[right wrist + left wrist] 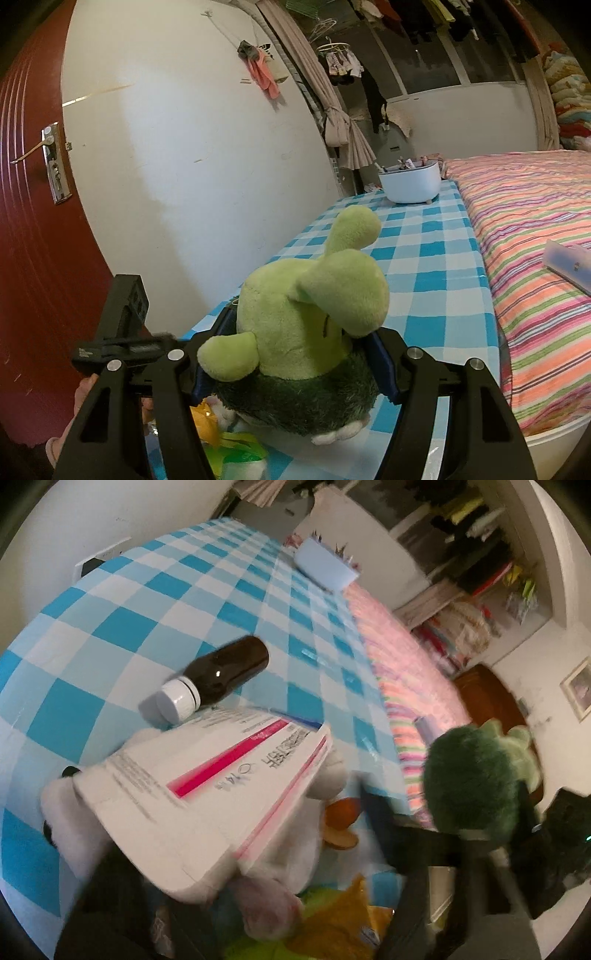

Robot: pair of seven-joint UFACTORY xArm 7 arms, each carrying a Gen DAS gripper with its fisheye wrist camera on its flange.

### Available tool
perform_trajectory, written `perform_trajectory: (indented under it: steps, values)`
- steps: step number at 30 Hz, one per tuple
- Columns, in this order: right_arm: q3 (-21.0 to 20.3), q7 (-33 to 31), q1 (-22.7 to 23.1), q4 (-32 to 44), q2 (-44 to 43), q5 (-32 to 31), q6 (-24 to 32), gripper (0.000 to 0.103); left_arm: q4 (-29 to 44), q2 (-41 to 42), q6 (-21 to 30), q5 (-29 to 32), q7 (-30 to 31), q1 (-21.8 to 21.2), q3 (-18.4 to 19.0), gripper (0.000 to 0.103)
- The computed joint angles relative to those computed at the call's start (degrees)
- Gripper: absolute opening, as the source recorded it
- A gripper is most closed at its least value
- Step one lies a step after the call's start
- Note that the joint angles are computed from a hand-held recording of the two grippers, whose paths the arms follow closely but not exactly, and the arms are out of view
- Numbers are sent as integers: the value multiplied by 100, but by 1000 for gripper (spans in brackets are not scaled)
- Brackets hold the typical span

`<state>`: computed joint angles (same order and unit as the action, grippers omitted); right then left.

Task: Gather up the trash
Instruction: 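Grasp the white medicine box with the left gripper while the right gripper holds the plush toy, then carry both items to the white bin and release them from both grippers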

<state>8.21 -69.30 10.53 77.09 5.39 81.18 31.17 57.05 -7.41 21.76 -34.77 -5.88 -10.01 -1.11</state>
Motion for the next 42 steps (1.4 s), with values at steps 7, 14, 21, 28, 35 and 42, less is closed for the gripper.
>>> perform_trajectory:
  steps: [7, 14, 21, 28, 35, 42]
  values:
    - [-41, 75, -50, -50, -62, -3, -126, 65, -109, 9, -407, 553, -420, 65, -154, 7]
    - [-118, -27, -94, -171, -174, 110, -198, 65, -354, -379, -960, 1431, -1142, 51, -264, 5]
    - [-219, -152, -141, -359, -371, 215, -251, 65, -377, -507, -1148, 1595, -1231, -294, -166, 5]
    - [-351, -273, -154, -636, -610, 193, -353, 65, -247, -505, -1228, 1548, -1073, -592, -185, 5]
    - [-503, -371, -209, -883, -794, 166, -471, 65, 64, -253, -1196, 1871, -1180, -672, -435, 5]
    - [-666, -473, -294, -1151, -1016, 209, -641, 65, 510, 161, -1127, 2026, -1139, -831, -611, 5]
